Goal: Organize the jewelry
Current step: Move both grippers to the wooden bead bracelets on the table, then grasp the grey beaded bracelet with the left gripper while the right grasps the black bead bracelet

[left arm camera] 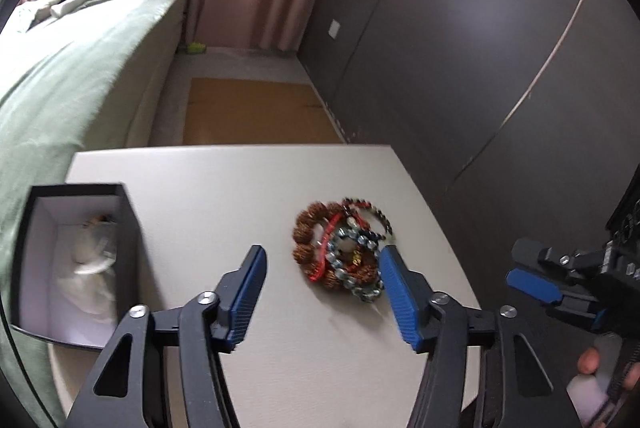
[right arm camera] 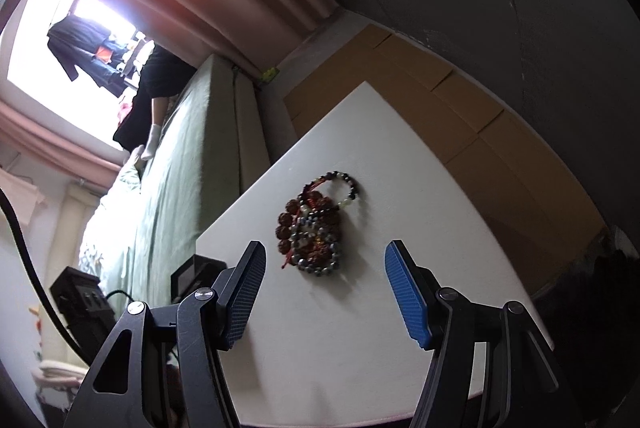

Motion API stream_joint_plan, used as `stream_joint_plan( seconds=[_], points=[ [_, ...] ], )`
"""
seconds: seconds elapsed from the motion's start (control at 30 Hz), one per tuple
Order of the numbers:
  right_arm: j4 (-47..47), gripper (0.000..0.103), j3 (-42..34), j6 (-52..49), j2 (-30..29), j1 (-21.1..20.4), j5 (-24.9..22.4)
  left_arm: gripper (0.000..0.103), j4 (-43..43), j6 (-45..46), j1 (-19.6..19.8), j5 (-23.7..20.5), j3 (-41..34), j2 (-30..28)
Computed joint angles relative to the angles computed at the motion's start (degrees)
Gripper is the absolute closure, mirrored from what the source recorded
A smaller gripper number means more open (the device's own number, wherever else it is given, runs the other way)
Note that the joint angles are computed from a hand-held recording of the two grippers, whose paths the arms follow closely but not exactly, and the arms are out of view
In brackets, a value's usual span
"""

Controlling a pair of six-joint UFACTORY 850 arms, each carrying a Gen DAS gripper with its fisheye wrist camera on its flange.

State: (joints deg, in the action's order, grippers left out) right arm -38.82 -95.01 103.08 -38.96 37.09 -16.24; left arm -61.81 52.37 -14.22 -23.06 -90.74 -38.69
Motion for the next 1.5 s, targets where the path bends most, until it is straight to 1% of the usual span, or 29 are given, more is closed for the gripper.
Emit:
stream_joint_plan(
  seconds=[0.07,0.13,0.2,0.27,0.33,0.43,0.47,0.53,0.57,0.63,0.67,0.7,0.73,0.8,0.87,1.03,1.17,1.27,1.33,1.43,1.5],
  points=[
    [0.49,0.04,0.61,0.04,0.28,-0.28,0.47,0.05,3.36,-3.39,-1.2,0.27,-0.97,-1.15],
    [0.89,0.04,1.24,0.27,0.55,-0.59,0.74,0.057,7.91,-7.44,-2.31,1.0,-1.86,-2.1],
    [2.02,0.04,1.74,-0.1,0.76,-0.91,0.67,0.06,10.91,-10.03,-2.97,1.22,-2.31,-2.64],
    [2.78,0.04,2.22,-0.41,0.93,-1.18,1.13,0.061,12.86,-11.74,-3.7,1.58,-2.52,-3.15],
    [3.47,0.04,2.59,-0.94,1.05,-1.35,1.64,0.066,15.31,-13.62,-4.33,1.73,-2.8,-3.57],
    [4.46,0.04,2.67,-2.07,1.03,-1.48,2.04,0.068,17.69,-15.39,-5.02,1.43,-3.15,-4.23],
    [4.42,0.04,2.69,-1.98,1.03,-1.47,2.17,0.068,19.41,-17.05,-5.26,1.82,-3.18,-4.44],
    [4.76,0.04,2.53,-2.25,0.88,-1.43,2.25,0.068,26.61,-24.46,-5.96,3.04,-3.61,-5.18],
    [5.38,0.04,2.32,-2.91,0.73,-1.41,2.14,0.069,28.67,-26.91,-6.18,3.15,-4.12,-5.8],
    [7.03,0.04,1.91,-4.71,0.45,-1.4,1.78,0.08,29.85,-29.14,-6.15,3.85,-4.1,-6.24],
    [7.69,0.04,1.72,-5.44,0.34,-1.39,1.6,0.084,27.42,-27.27,-5.86,3.73,-3.97,-6.23],
    [8.23,0.04,1.5,-6.15,0.21,-1.36,1.42,0.093,25.12,-25.91,-5.38,3.15,-4.04,-6.3],
    [8.58,0.04,1.21,-6.72,0.05,-1.29,1.18,0.093,20.77,-22.63,-4.71,2.32,-3.96,-6.33],
    [9.51,0.04,0.66,-7.97,-0.32,-1.2,0.76,0.093,16.13,-19.46,-3.77,1.18,-4.04,-6.42],
    [11.22,0.04,-0.09,-9.97,-0.95,-1.14,0.33,0.094,12.84,-16.78,-3.09,0.97,-3.54,-5.9],
    [15.02,0.04,-1.64,-14.02,-2.54,-1.31,0.79,0.094,-0.21,-3.87,-1.38,-0.01,-1.22,-3.36],
    [16.8,0.04,-3.29,-16.88,-4.06,-1.36,1.71,0.094,-4.64,-0.12,-0.28,-0.63,-0.46,-2.16],
    [15.72,0.04,-5.42,-17.59,-5.57,-1.33,2.01,0.094,-7.13,1.46,0.69,-1.48,-0.29,-1.6],
    [13.81,0.04,-7.42,-17.48,-6.86,-1.24,1.39,0.094,-9.04,2.55,1.39,-2.31,-0.03,-1.22],
    [14.09,0.04,-11.54,-20.11,-9.57,-1.35,-0.11,0.094,-10.69,3.46,2.32,-2.07,0.42,-0.55],
    [12.94,0.04,-13.69,-20.09,-11.12,-1.38,-0.6,0.094,-11.78,3.73,2.97,-2.35,0.55,-0.32]
  ],
)
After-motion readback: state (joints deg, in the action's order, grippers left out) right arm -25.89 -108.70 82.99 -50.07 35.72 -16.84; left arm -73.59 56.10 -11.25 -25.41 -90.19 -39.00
